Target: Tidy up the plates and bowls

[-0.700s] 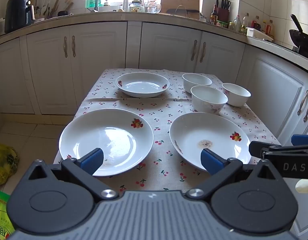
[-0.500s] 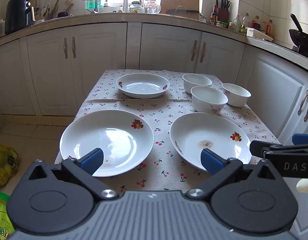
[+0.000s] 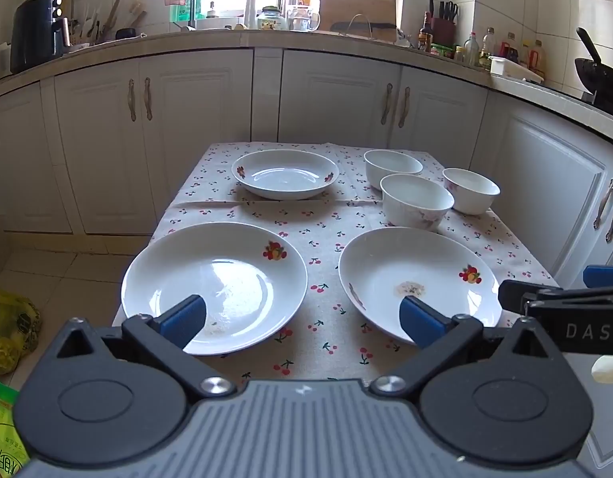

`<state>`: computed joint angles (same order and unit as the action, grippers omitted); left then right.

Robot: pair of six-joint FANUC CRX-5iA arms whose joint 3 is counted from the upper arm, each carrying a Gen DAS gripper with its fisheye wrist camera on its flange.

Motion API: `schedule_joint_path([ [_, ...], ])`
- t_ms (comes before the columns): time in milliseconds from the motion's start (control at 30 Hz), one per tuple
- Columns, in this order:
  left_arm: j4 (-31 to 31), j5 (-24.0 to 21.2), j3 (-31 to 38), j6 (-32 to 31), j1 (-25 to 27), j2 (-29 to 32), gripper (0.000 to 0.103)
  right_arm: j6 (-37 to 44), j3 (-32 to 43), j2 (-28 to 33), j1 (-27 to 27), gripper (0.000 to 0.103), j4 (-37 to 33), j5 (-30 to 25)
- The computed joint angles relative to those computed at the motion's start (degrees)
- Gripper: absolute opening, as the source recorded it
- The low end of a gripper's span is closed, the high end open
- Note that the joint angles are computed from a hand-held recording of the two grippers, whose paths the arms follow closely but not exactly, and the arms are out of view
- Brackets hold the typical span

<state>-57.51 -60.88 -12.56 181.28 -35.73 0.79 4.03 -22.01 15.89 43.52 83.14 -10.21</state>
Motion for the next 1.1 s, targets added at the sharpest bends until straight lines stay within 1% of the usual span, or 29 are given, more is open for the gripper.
schedule_joint_path([
  [267,0.0,-0.2,0.0,-0.3,0.0,-0.3,0.102,-1.7,-0.2,-0.1,-0.5,0.103,2.2,0.4],
  [400,-0.1,-0.3,0.0,-0.2,-0.1,-0.4,0.102,-3.5,-0.4,-0.1,-1.0,0.103,4.3,0.7],
  [433,-0.1,-0.3,0.0,-0.2,-0.1,-0.4,0.102,-5.0,-0.6,-0.2,-1.3,0.103,5.9,0.9],
  [567,-0.2,-0.4,0.0,-0.1,-0.2,-0.3,0.102,-4.3,-0.5,-0.2,-1.1,0.103,5.1,0.6],
  [700,-0.2,-0.4,0.0,-0.1,-0.2,-0.4,0.102,-5.6,-0.6,-0.3,-1.4,0.103,6.6,0.8],
  [900,-0.2,-0.6,0.0,-0.3,-0.3,-0.5,0.102,-5.2,-0.5,-0.3,-1.3,0.103,6.3,0.6],
  [967,-0.2,-0.7,0.0,-0.2,-0.3,-0.5,0.102,-6.0,-0.6,-0.3,-1.4,0.103,7.2,0.6],
  [1100,-0.2,-0.7,0.0,-0.4,-0.2,-0.6,0.102,-5.2,-0.5,-0.3,-1.3,0.103,6.4,0.5],
])
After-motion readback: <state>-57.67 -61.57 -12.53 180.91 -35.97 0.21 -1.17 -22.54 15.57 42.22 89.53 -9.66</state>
